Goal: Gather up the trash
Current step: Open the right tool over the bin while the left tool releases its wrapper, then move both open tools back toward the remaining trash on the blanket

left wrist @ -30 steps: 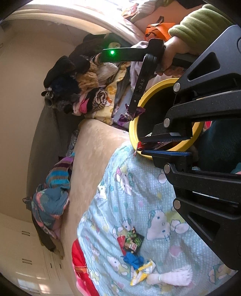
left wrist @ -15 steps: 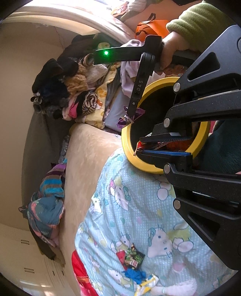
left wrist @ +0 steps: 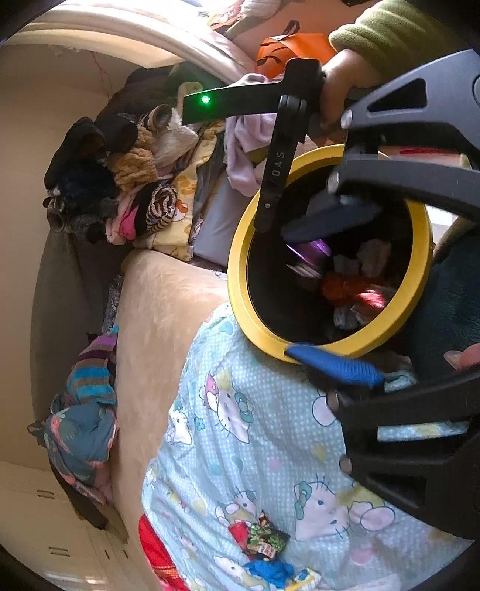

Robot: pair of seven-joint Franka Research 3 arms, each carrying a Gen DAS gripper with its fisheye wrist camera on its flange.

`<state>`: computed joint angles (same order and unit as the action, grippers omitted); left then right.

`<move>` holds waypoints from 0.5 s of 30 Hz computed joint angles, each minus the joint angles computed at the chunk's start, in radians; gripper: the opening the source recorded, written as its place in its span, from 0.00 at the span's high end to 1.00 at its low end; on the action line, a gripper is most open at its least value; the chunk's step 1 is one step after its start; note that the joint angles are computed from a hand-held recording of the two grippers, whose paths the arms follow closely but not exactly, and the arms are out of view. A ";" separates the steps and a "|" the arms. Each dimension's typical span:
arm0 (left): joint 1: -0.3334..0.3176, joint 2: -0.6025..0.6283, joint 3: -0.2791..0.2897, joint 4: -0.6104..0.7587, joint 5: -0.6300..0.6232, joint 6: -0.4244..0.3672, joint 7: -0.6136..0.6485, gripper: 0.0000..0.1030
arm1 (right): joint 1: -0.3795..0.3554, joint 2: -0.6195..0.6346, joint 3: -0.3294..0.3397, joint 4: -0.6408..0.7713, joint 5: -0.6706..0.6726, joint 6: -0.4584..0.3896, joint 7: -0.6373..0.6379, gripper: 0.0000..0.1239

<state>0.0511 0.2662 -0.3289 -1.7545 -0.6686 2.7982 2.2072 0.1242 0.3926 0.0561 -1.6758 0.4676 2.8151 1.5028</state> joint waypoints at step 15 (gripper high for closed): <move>0.017 -0.069 0.024 -0.080 -0.031 0.114 -0.007 0.11 | 0.035 -0.013 0.001 -0.015 -0.042 0.113 0.023 0.41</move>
<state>0.0679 0.1971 -0.3051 -1.8343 -0.6996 2.9124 2.2000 0.1591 0.3793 0.0569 -1.6903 0.4256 2.9277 1.5254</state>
